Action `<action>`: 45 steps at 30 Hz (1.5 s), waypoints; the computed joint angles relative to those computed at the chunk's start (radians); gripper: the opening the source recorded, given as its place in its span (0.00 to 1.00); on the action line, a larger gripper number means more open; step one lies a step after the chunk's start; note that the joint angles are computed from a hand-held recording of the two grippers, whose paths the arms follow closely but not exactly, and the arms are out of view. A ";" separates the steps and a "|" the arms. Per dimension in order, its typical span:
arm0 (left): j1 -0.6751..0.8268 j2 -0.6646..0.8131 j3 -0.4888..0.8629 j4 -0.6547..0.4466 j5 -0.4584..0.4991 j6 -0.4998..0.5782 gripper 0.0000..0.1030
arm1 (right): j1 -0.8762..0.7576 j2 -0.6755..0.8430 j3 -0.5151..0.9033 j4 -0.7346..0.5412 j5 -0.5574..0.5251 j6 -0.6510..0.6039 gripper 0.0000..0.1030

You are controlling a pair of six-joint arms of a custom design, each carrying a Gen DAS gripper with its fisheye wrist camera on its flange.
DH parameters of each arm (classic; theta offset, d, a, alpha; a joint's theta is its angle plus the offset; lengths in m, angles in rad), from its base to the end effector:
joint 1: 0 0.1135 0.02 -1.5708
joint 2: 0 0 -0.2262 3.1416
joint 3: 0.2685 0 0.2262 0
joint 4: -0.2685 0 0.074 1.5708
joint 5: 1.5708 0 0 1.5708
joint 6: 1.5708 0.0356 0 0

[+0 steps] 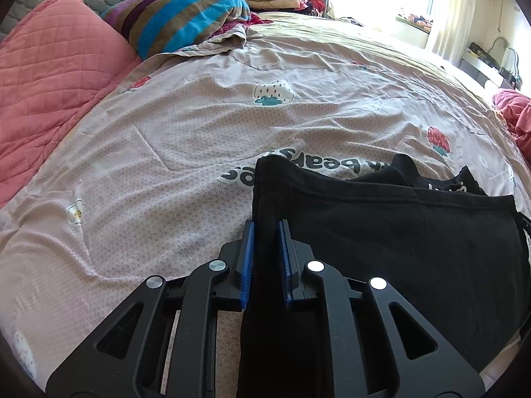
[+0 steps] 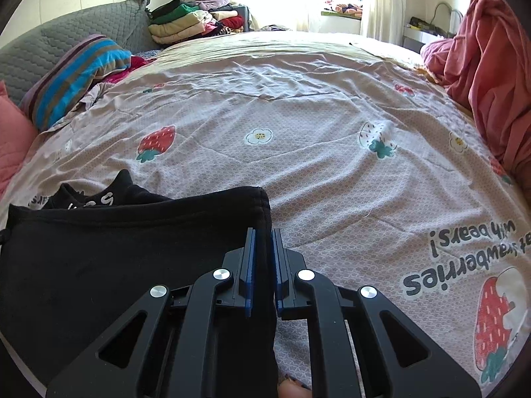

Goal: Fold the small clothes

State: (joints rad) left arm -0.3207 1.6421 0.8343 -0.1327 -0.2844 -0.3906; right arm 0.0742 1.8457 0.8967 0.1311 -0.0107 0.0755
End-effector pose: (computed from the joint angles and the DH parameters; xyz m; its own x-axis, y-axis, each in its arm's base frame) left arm 0.2821 -0.0832 0.1356 -0.7644 -0.1312 -0.6313 -0.1572 0.9875 -0.0148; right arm 0.3312 0.0250 0.1089 -0.7318 0.0212 -0.6812 -0.0263 0.9979 0.0594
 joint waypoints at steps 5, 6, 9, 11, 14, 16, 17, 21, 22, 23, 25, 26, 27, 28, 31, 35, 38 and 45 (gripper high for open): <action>-0.005 -0.011 -0.011 -0.002 0.002 -0.003 0.10 | 0.007 -0.035 -0.026 -0.005 0.006 -0.013 0.11; -0.007 -0.019 -0.015 -0.004 0.001 -0.003 0.12 | 0.008 -0.044 -0.037 -0.002 0.005 -0.015 0.13; -0.016 -0.043 -0.029 -0.011 -0.004 -0.007 0.17 | 0.007 -0.064 -0.060 -0.002 -0.005 -0.012 0.25; -0.019 -0.064 -0.042 -0.013 -0.004 -0.009 0.20 | 0.004 -0.087 -0.085 0.003 -0.011 -0.007 0.26; -0.018 -0.117 -0.081 -0.015 0.000 -0.012 0.31 | -0.011 -0.130 -0.125 -0.002 -0.041 -0.002 0.34; -0.008 -0.171 -0.121 -0.014 0.021 -0.022 0.35 | -0.028 -0.174 -0.166 -0.006 -0.073 -0.002 0.38; -0.001 -0.198 -0.140 -0.017 0.034 -0.026 0.39 | -0.032 -0.193 -0.184 -0.008 -0.082 0.000 0.39; 0.043 -0.336 -0.239 -0.028 0.095 -0.062 0.42 | -0.051 -0.296 -0.281 -0.012 -0.112 -0.003 0.44; 0.055 -0.364 -0.259 -0.031 0.114 -0.071 0.43 | -0.057 -0.325 -0.305 -0.020 -0.126 -0.002 0.46; 0.067 -0.392 -0.279 -0.035 0.137 -0.078 0.44 | -0.061 -0.345 -0.321 -0.024 -0.140 0.000 0.47; 0.084 -0.448 -0.316 -0.046 0.175 -0.094 0.46 | -0.070 -0.393 -0.358 -0.038 -0.172 0.009 0.49; 0.083 -0.467 -0.330 -0.049 0.187 -0.099 0.49 | -0.073 -0.412 -0.371 -0.046 -0.183 0.012 0.50; 0.089 -0.493 -0.352 -0.051 0.218 -0.109 0.53 | -0.074 -0.423 -0.378 -0.053 -0.189 0.013 0.52; 0.096 -0.506 -0.366 -0.047 0.250 -0.119 0.55 | -0.075 -0.440 -0.391 -0.061 -0.200 0.014 0.52; 0.097 -0.525 -0.399 -0.038 0.311 -0.145 0.56 | -0.064 -0.474 -0.424 -0.083 -0.194 0.004 0.52; 0.077 -0.511 -0.434 -0.010 0.333 -0.174 0.58 | -0.066 -0.483 -0.454 -0.093 -0.207 -0.006 0.52; 0.080 -0.488 -0.462 0.038 0.376 -0.206 0.58 | -0.082 -0.481 -0.466 -0.095 -0.233 -0.005 0.52; 0.075 -0.499 -0.505 0.092 0.433 -0.248 0.23 | -0.129 -0.463 -0.465 -0.104 -0.321 -0.009 0.20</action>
State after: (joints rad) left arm -0.2452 1.1432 0.3288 -0.0405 0.1483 -0.6383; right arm -0.0548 1.3828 0.4320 0.0275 -0.3314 0.0670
